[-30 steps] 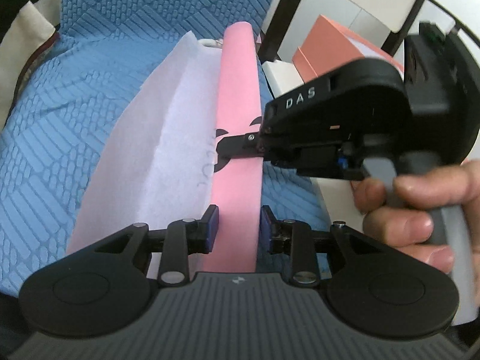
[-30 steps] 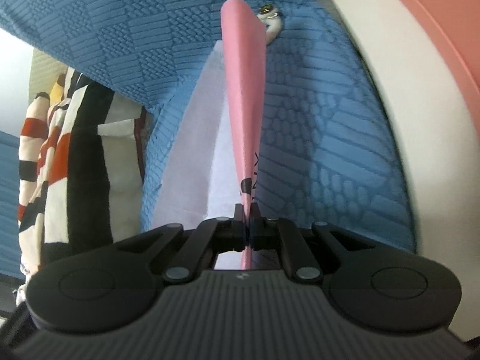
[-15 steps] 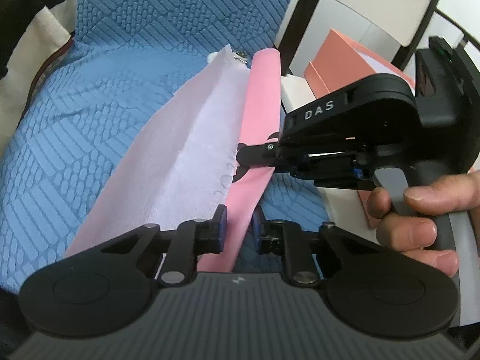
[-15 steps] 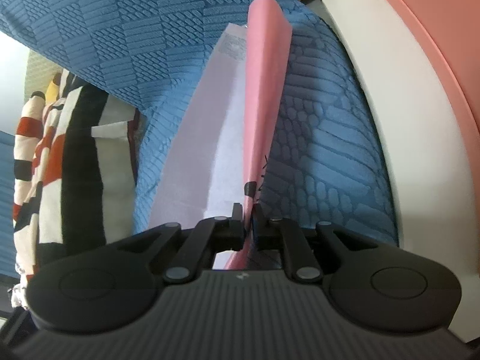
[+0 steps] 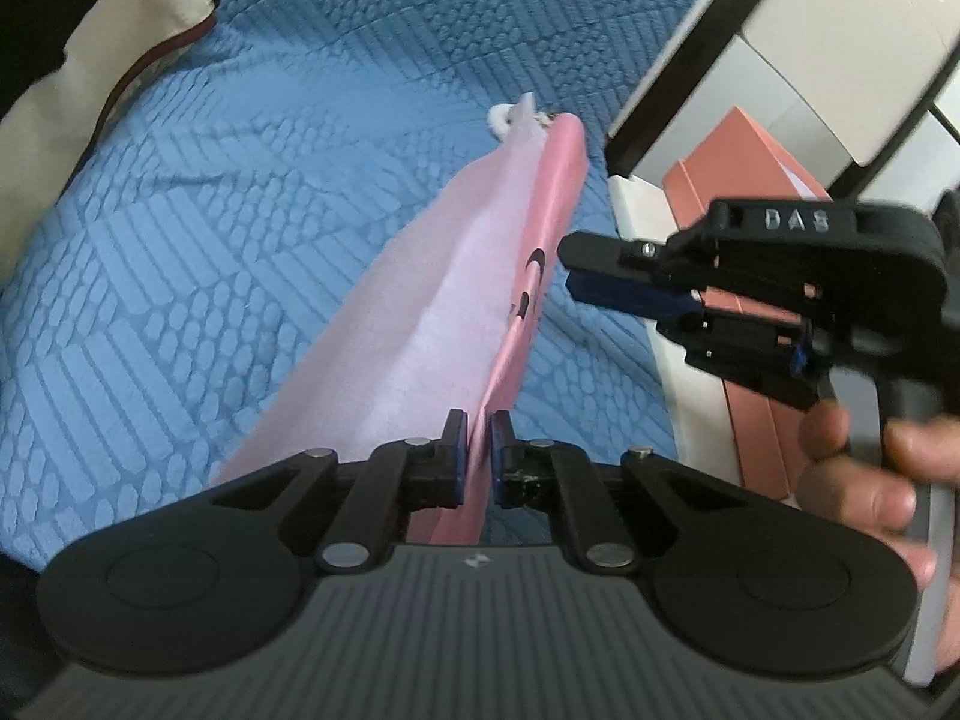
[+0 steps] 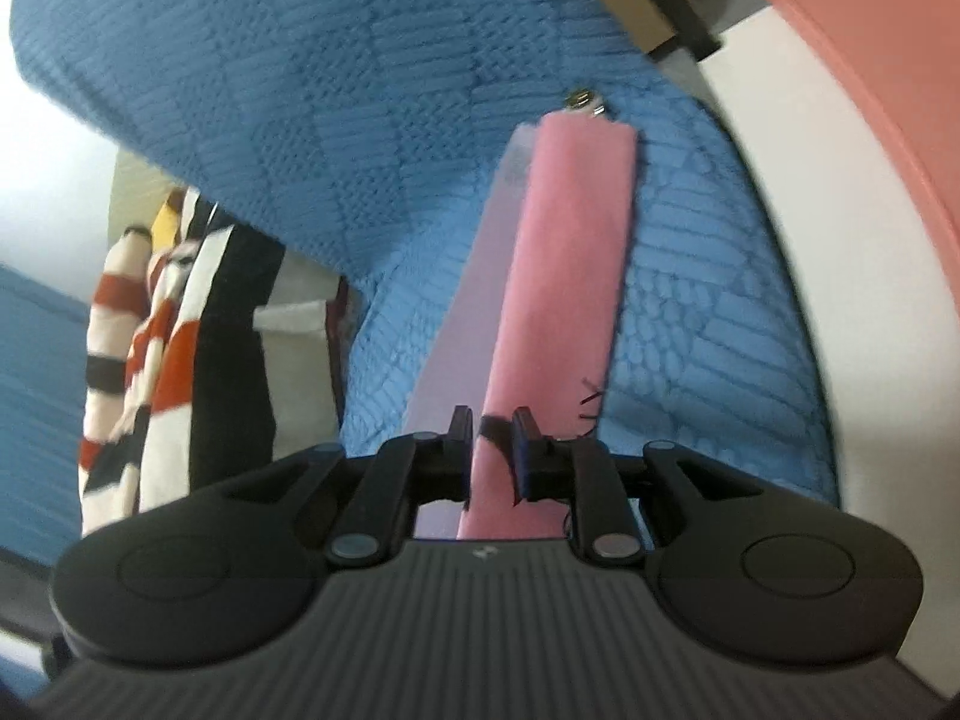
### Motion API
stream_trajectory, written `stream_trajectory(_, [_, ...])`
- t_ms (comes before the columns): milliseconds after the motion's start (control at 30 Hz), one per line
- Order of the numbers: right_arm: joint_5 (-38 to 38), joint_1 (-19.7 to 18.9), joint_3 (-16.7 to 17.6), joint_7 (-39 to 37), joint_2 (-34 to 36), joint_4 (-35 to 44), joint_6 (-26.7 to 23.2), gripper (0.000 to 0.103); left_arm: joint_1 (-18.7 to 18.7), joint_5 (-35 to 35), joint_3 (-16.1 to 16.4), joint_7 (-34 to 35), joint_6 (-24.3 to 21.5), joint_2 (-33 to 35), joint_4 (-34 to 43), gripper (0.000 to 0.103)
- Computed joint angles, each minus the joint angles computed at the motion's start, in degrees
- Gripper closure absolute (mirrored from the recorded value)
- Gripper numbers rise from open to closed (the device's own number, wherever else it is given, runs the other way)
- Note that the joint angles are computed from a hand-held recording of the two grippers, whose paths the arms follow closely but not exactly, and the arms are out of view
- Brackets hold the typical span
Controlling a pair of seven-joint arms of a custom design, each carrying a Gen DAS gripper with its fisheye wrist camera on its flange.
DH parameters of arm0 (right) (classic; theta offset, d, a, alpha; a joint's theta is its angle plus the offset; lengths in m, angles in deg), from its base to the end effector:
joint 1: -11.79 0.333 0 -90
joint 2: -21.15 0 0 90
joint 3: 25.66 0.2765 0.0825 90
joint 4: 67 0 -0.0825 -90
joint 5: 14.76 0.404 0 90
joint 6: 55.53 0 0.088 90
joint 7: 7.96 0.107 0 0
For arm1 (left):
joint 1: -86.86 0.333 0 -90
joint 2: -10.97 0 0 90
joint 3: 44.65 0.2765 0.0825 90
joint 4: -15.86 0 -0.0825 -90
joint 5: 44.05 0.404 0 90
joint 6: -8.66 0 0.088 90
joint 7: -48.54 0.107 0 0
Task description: Organize objects
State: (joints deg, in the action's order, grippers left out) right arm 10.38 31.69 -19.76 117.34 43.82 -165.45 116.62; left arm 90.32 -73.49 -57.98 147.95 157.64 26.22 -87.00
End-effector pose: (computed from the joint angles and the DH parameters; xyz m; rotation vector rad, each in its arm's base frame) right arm 0.6526 0.2715 0.4135 -1.0416 1.9743 0.0671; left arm 0.6695 -0.0958 0.4154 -2.1173 1.9933 -1.0206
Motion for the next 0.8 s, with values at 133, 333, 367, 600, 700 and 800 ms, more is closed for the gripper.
stream_trajectory(133, [-1.5, 0.3, 0.3, -2.1, 2.0, 3.0, -2.7, 0.085, 0.4, 0.0, 0.3, -1.4, -1.6, 0.9, 1.3, 0.093])
stream_trajectory(333, [-6.2, 2.8, -2.3, -0.1, 5.3, 8.0, -8.3, 0.086, 0.8, 0.6, 0.6, -3.2, -3.4, 1.9, 2.7, 0.092])
stream_trajectory(367, [-6.8, 3.0, -2.5, 0.2, 5.9, 8.8, -9.1, 0.086, 0.8, 1.0, 0.6, -3.6, -3.6, 2.0, 2.9, 0.092])
stream_trajectory(600, [-9.1, 3.2, -3.1, 3.0, 6.4, 10.1, -12.3, 0.091, 0.6, 3.2, 1.0, -3.8, 0.1, -0.9, -0.3, 0.092])
stream_trajectory(700, [-10.3, 3.6, -3.5, 4.2, 6.6, 10.3, -12.7, 0.091, 1.3, 0.6, 0.8, -1.8, 0.8, -2.6, -1.8, 0.092])
stream_trajectory(800, [-11.6, 4.0, -3.9, 5.1, 6.6, 10.5, -13.1, 0.091, 1.2, -1.3, 0.8, 0.6, 1.1, -3.5, -2.6, 0.092])
